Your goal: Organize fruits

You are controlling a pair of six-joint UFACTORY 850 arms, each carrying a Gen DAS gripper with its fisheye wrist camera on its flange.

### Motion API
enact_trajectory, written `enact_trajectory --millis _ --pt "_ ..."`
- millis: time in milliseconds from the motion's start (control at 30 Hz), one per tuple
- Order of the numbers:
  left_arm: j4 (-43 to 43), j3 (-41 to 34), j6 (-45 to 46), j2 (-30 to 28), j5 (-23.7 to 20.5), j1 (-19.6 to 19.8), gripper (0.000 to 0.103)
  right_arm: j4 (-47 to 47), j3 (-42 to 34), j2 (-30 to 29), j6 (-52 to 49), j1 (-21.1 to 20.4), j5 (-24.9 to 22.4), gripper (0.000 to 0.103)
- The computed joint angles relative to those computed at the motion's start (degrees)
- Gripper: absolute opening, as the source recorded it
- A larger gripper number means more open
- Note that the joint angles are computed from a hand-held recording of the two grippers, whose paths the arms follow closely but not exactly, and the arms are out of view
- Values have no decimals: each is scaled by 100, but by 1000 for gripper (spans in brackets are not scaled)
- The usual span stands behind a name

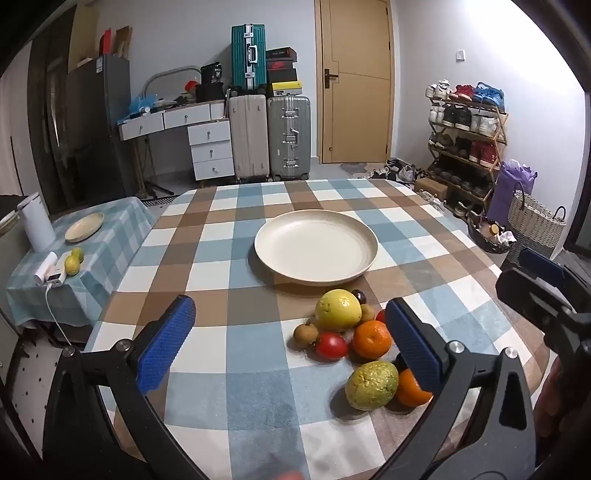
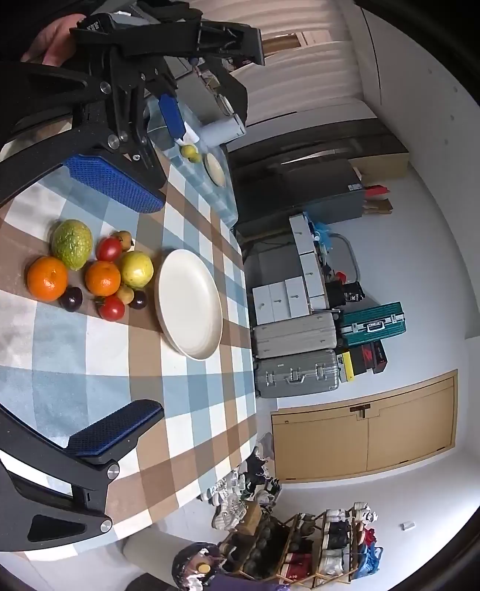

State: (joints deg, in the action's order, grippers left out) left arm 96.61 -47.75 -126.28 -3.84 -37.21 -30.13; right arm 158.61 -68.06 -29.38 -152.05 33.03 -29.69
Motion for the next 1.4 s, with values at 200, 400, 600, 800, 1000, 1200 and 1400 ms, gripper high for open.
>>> enact_trajectory --millis 200,400,600,800,1000,1200,1400 --pt "-31 11 214 23 30 33 103 397 97 37 -500 27 -95 103" --pt "-16 -3 148 47 128 -8 103 337 -34 4 -446 56 178 103" --pt "109 -4 -72 -18 -43 -86 103 374 -16 18 -468 53 147 103" --pt "167 36 -164 24 64 -57 103 409 -3 19 -523 59 105 103" --pt "207 70 -197 37 122 -53 103 502 39 34 -681 82 32 103" --pt "206 77 -222 22 172 -35 103 565 76 61 -807 99 -41 103" --pt "185 88 -237 11 176 -27 103 502 81 60 -701 81 -49 103"
